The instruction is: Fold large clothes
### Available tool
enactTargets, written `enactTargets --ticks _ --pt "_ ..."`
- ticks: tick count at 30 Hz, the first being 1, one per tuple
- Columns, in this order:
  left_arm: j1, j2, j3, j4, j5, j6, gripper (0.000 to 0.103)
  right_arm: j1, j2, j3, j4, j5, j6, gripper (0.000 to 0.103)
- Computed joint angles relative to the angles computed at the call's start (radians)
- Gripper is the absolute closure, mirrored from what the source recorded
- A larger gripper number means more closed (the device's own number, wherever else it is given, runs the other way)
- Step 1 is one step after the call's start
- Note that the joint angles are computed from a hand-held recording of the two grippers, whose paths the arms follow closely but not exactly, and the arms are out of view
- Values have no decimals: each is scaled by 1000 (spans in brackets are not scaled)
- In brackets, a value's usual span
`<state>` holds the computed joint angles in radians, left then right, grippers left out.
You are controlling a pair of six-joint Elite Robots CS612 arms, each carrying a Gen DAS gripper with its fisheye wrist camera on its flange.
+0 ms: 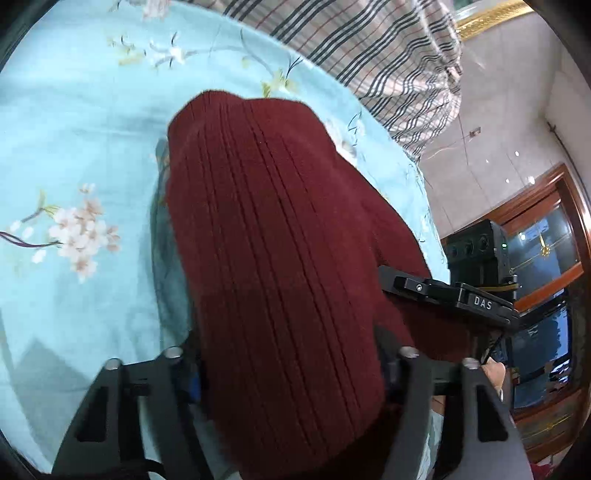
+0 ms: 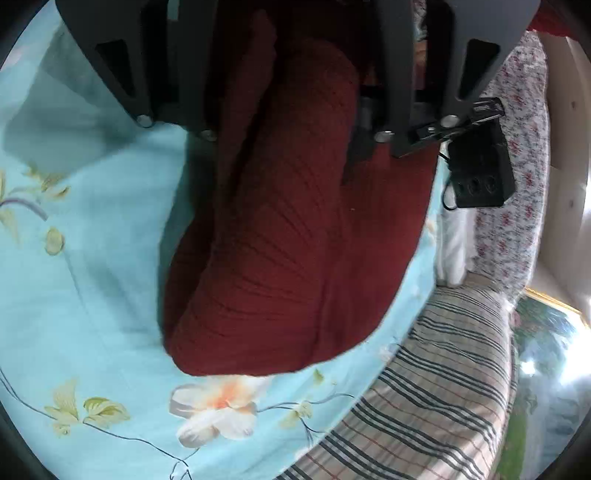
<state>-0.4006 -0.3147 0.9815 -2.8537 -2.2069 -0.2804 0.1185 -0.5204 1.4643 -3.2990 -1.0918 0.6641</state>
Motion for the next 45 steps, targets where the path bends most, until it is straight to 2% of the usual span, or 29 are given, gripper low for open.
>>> enactTargets --ticks 3,7,10,13,18,20,23,26,29,33,36,39,40,41,42,44,45 --pt "6 -45 80 -69 16 8 46 25 -17 15 -48 -29 5 68" --pt "35 -139 262 -224 43 -5 46 62 -14 -4 -85 8 -5 69" --pt "63 -215 406 -303 100 11 46 93 19 -59 -92 78 -16 69" --pt "91 -269 517 -350 144 -4 46 131 61 -139 -52 132 -36 69" --pt "129 -301 628 -394 207 -37 44 176 135 -269 63 198 -43 67" --pt "141 -295 649 -379 214 -57 40 188 142 -286 116 170 -51 59" --pt "153 -283 665 -435 198 -101 30 191 147 -281 108 154 -15 49" --pt "146 -295 675 -449 221 -101 27 191 116 -236 113 102 -12 44" --pt "140 -317 698 -475 261 -80 27 190 82 -191 106 44 -10 43" --pt "146 -356 762 -578 311 -66 27 196 39 -138 63 -90 10 42" --pt "146 -374 781 -634 295 -42 29 192 39 -145 43 -99 17 42" --pt "134 -382 775 -634 274 6 30 197 50 -187 119 -105 -5 42" --pt "130 -383 770 -621 270 25 34 199 59 -209 155 -103 -8 43" --pt "123 -383 763 -608 267 43 36 200 65 -223 177 -100 -16 62" --pt "120 -380 754 -592 250 66 37 204 70 -241 204 -111 -29 74" --pt "115 -377 740 -532 229 106 39 211 68 -245 169 -150 -48 90" --pt "109 -376 741 -515 249 121 41 213 66 -241 129 -157 -59 91"
